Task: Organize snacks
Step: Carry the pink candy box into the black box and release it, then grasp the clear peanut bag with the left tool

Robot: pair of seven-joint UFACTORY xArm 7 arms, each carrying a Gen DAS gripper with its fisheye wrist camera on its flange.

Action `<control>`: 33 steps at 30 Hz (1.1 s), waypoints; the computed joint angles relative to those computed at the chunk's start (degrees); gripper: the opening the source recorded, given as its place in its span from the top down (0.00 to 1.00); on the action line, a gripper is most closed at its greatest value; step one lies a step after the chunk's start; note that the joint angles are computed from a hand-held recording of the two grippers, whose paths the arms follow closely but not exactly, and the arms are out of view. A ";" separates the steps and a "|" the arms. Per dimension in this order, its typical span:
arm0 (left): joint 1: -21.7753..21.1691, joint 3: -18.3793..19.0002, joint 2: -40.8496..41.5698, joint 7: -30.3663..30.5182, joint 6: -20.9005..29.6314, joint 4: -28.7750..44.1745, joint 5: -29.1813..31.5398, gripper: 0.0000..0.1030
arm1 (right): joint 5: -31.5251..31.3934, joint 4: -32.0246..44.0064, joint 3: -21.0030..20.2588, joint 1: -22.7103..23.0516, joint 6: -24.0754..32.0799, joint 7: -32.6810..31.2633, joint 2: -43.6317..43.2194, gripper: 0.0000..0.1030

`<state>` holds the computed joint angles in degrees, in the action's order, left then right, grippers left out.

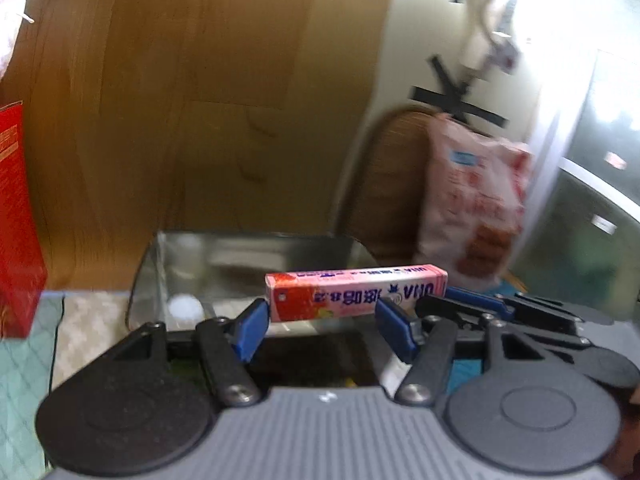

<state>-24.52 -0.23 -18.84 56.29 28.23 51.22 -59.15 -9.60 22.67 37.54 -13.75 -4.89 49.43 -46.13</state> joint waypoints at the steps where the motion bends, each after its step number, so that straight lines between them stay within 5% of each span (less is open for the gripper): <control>1: 0.15 -0.54 1.38 -0.99 -0.86 0.91 0.50 0.42 | -0.04 0.70 1.51 -2.05 -0.24 0.46 0.65 0.69; 3: 0.29 -0.95 3.58 -1.74 -0.72 2.45 1.32 0.40 | 0.07 1.05 4.04 -5.06 -0.68 1.58 0.32 0.57; 7: 0.41 -1.06 3.10 0.41 -1.19 1.65 -0.09 0.37 | 1.71 -1.21 4.58 -4.52 0.34 5.49 -4.49 0.55; 11: 0.69 1.55 -1.93 3.73 1.50 -2.40 -3.84 0.32 | 3.42 -5.72 0.74 3.37 1.28 9.71 -8.92 0.54; 15: 2.72 3.64 -7.33 1.96 4.70 -8.13 -3.39 0.31 | 3.31 -6.06 -6.41 14.27 -0.08 8.39 -1.24 0.54; 20: 3.48 5.05 -15.31 1.74 3.27 -17.47 -2.37 0.31 | 2.76 -1.01 -6.27 14.18 -1.51 6.41 9.40 0.53; 22: 3.45 5.97 -17.58 1.15 3.40 -20.02 -1.14 0.31 | 2.94 1.35 -5.84 13.73 -0.41 5.66 12.66 0.55; 23: 3.56 6.06 -18.36 0.56 3.14 -21.01 -0.18 0.31 | 2.93 2.39 -5.36 13.58 0.59 5.53 13.63 0.68; 24: 3.66 6.26 -19.06 -0.01 2.87 -21.86 0.80 0.31 | 3.03 2.96 -5.54 14.22 0.79 5.57 14.33 0.71; 28: 3.10 9.00 -20.23 -1.47 3.89 -22.84 2.87 0.31 | 3.11 2.41 -4.68 16.55 4.35 7.48 10.25 0.75; 33: 2.55 11.53 -21.62 -1.59 6.27 -22.58 3.24 0.31 | 5.47 -4.30 -9.81 28.23 8.95 10.78 0.23 0.79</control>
<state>-21.97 11.30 -40.46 54.70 34.50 28.64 -55.90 -4.13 18.37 27.72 14.48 4.06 60.21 -45.90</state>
